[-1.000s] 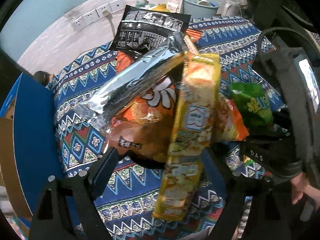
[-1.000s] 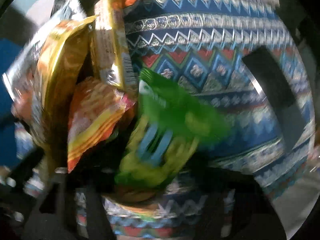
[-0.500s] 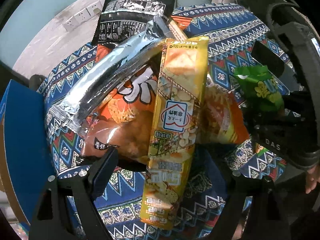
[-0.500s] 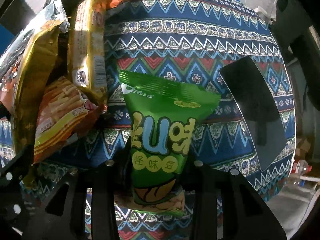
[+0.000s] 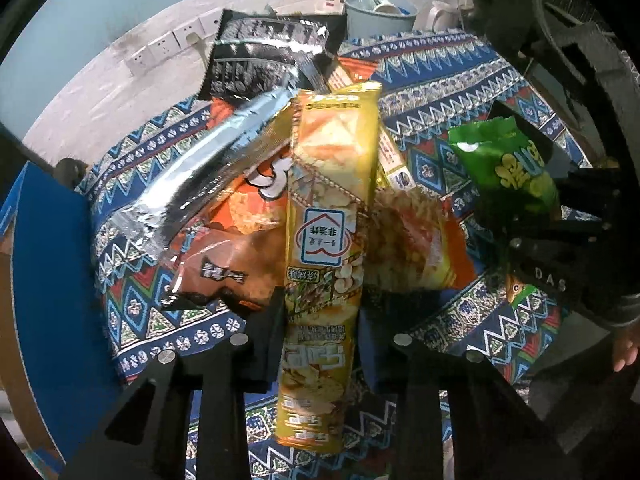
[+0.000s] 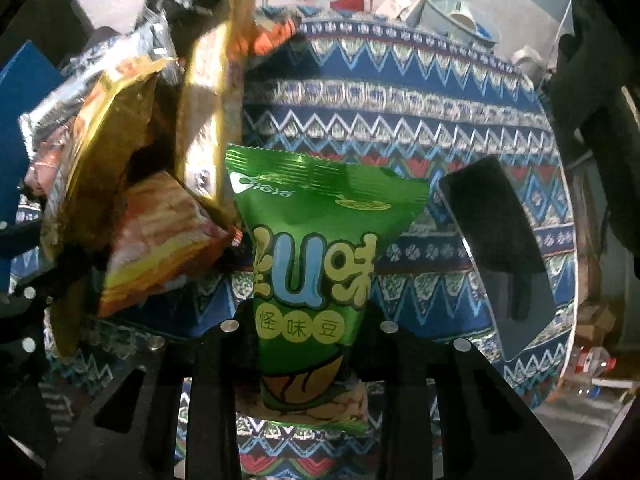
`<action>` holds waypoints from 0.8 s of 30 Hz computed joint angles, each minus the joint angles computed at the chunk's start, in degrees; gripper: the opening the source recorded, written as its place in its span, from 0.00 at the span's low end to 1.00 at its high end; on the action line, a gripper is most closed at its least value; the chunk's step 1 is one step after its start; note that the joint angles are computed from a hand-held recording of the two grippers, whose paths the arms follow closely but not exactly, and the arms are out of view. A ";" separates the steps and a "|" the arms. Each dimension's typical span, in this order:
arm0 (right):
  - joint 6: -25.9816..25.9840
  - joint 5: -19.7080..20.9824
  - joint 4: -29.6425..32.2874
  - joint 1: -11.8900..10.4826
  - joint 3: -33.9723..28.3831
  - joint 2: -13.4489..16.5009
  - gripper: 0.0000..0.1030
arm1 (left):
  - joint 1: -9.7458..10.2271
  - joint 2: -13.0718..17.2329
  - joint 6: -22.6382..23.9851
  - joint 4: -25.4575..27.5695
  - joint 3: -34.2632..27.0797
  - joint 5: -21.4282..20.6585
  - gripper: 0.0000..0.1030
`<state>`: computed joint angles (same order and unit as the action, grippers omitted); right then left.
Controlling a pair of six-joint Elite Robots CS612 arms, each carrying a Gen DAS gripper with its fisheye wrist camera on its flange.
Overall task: Organize snacks
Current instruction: 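Carry the yellow packet into the box and release it with the left tool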
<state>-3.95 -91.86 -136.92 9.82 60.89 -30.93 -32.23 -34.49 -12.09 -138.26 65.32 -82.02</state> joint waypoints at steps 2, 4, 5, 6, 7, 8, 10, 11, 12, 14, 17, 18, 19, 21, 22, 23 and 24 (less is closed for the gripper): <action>-0.01 0.12 -0.97 0.05 0.65 -0.64 0.28 | -0.02 -0.53 -0.07 -1.36 0.71 0.59 0.31; 0.38 -0.10 -2.04 0.29 2.15 -1.88 0.28 | 0.09 -1.05 -0.35 -3.00 1.53 0.71 0.31; 0.48 0.12 -2.31 0.26 2.28 -2.15 0.28 | 0.16 -1.39 -0.57 -3.67 1.98 0.74 0.31; 0.36 0.30 -2.49 0.11 2.70 -2.63 0.28 | 0.32 -1.45 -0.67 -4.00 2.01 0.64 0.31; 0.44 0.34 -2.87 0.19 2.86 -2.80 0.28 | 0.44 -1.64 -0.79 -4.42 2.27 0.56 0.31; 0.50 0.28 -3.38 0.29 3.03 -2.93 0.28 | 0.53 -1.96 -0.96 -4.93 2.68 0.55 0.31; 0.69 -0.03 -4.21 0.68 2.61 -2.47 0.28 | 0.63 -2.40 -0.94 -5.76 3.31 0.93 0.31; 0.66 -0.09 -4.69 0.83 2.78 -2.67 0.28 | 0.61 -2.61 -0.83 -6.24 3.63 1.40 0.31; 0.59 -0.08 -5.29 0.98 2.97 -2.89 0.28 | 0.61 -2.87 -0.62 -6.82 4.03 1.87 0.31; 0.28 -0.15 -6.09 1.05 2.55 -2.58 0.28 | 0.70 -3.44 -0.48 -7.87 4.82 2.41 0.31; -0.30 0.10 -7.40 1.28 2.63 -2.88 0.28 | 1.05 -4.38 -0.90 -9.26 5.94 2.75 0.31; -0.45 0.18 -7.78 1.35 2.59 -2.94 0.28 | 1.10 -4.67 -0.99 -9.61 6.27 2.97 0.31; -0.71 0.36 -8.23 1.40 2.52 -2.99 0.28 | 1.21 -4.95 -1.02 -10.00 6.64 3.17 0.31; -1.00 0.96 -9.06 1.57 2.42 -3.22 0.28 | 1.41 -5.61 -1.14 -10.93 7.50 3.82 0.31; -1.04 1.32 -9.24 1.57 2.27 -3.19 0.28 | 1.49 -5.83 -1.19 -11.29 7.75 4.11 0.31; -1.06 1.82 -9.49 1.67 2.23 -3.35 0.28 | 1.61 -6.07 -1.25 -11.72 8.07 4.40 0.31; -1.09 2.08 -9.75 1.77 2.21 -3.47 0.28 | 1.73 -6.34 -1.39 -12.23 8.44 4.82 0.31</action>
<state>-5.04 -89.78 -146.68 11.59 63.10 -34.40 -30.50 -40.83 -13.49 -150.49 73.76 -77.20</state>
